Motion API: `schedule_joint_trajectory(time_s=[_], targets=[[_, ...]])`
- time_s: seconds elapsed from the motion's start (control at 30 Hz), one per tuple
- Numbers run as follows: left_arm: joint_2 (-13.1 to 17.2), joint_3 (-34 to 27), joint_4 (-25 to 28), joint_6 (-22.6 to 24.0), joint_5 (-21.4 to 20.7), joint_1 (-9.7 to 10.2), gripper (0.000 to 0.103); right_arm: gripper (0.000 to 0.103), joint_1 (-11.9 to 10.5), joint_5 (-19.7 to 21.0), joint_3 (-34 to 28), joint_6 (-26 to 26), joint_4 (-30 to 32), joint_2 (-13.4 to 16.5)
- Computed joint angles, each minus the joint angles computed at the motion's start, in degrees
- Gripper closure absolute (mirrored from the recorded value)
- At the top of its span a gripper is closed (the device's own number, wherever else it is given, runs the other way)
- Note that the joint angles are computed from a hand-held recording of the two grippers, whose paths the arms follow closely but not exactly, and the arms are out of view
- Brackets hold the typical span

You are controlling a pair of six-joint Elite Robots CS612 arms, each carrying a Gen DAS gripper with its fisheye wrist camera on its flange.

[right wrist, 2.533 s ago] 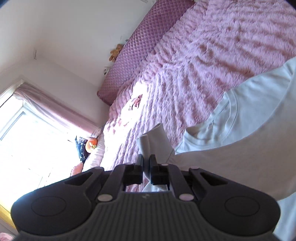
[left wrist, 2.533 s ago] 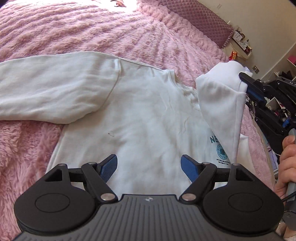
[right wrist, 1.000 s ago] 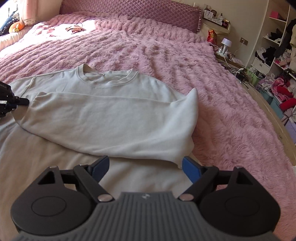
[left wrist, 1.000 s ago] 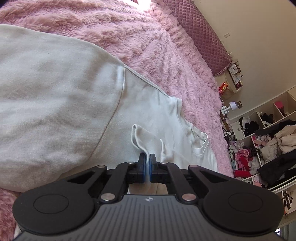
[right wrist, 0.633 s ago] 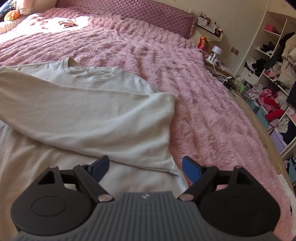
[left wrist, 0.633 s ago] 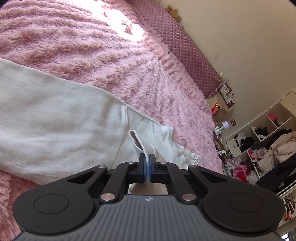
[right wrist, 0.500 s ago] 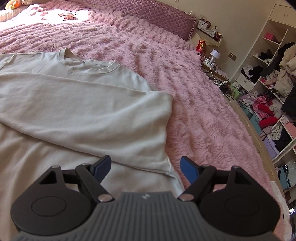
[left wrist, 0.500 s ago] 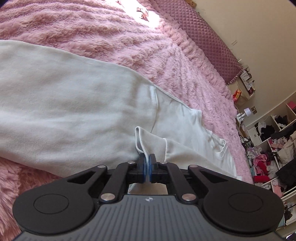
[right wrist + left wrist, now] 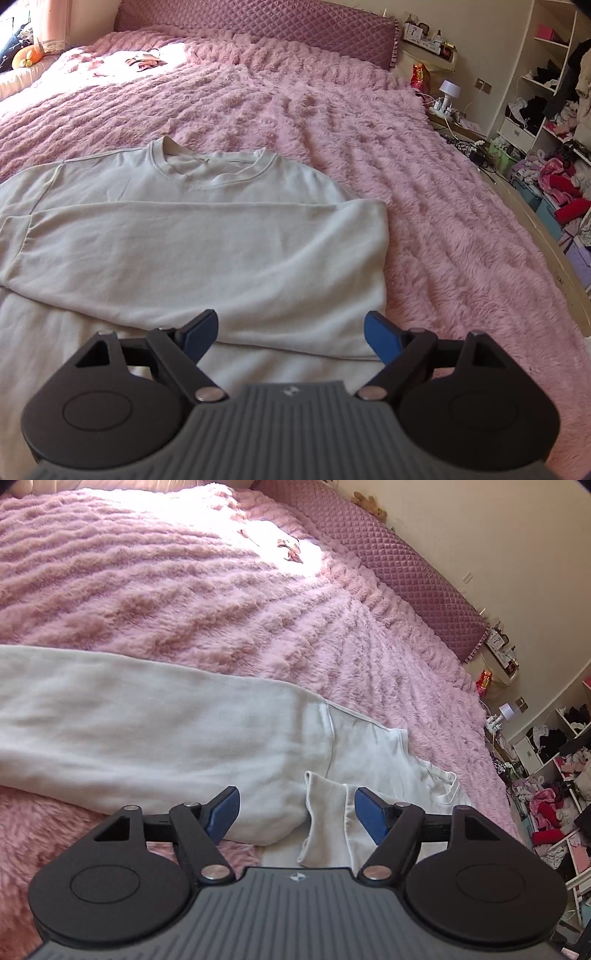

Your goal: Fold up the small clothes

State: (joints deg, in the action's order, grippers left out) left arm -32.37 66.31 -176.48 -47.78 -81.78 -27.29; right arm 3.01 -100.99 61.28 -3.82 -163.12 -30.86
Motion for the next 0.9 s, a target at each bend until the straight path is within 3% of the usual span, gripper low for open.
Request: schedule_joint_trajectory(time_s=[0.2,0.33,0.43,0.5,0.6,0.73,0.77,0.8,0.83,0.9], targets=[[-7.7,14.0,-1.9,-8.3,8.8,1.89,0.02,0.021,2.6,8.6,-4.1,-3.1,-0.1,1.2],[-10.2,20.5,-1.4,-20.4,13.1,3.56,0.021,0.021,5.2,9.8,-9.3,-5.6,2.2,4.1],[-10.1,23.0,-3.8,-27.1,14.6,4.62,0.026,0.021,6.7,11.3,-13.2,-6.3,6.6,6.1],[-9.6,23.6,-5.0,-31.2,14.3,5.28,0.035,0.021,7.5,11.8,-14.5,-5.9,7.7,7.0],[-8.2,23.5,-9.3,-32.3,14.2,5.99,0.035,0.021,8.4,12.7,-16.1,-4.8,8.7,8.1],[-6.5,22.0,-12.6,-31.3,17.0,6.05,0.037,0.021,9.1,12.6,-17.9,-4.6,9.9,9.3],[-6.2,21.7,-13.4,-31.6,17.4,6.07,0.041,0.021,9.2,12.4,-18.5,-4.5,10.7,9.8],[-5.8,21.3,-14.4,-31.8,17.6,6.05,0.061,0.021,9.3,12.4,-18.8,-4.5,11.2,9.9],[-5.4,21.1,-15.8,-31.3,17.4,6.07,0.092,0.021,9.3,12.5,-19.0,-4.4,11.5,10.0],[-5.2,21.1,-17.6,-30.4,18.5,5.73,0.096,0.021,9.4,12.7,-19.1,-4.5,11.8,10.1]])
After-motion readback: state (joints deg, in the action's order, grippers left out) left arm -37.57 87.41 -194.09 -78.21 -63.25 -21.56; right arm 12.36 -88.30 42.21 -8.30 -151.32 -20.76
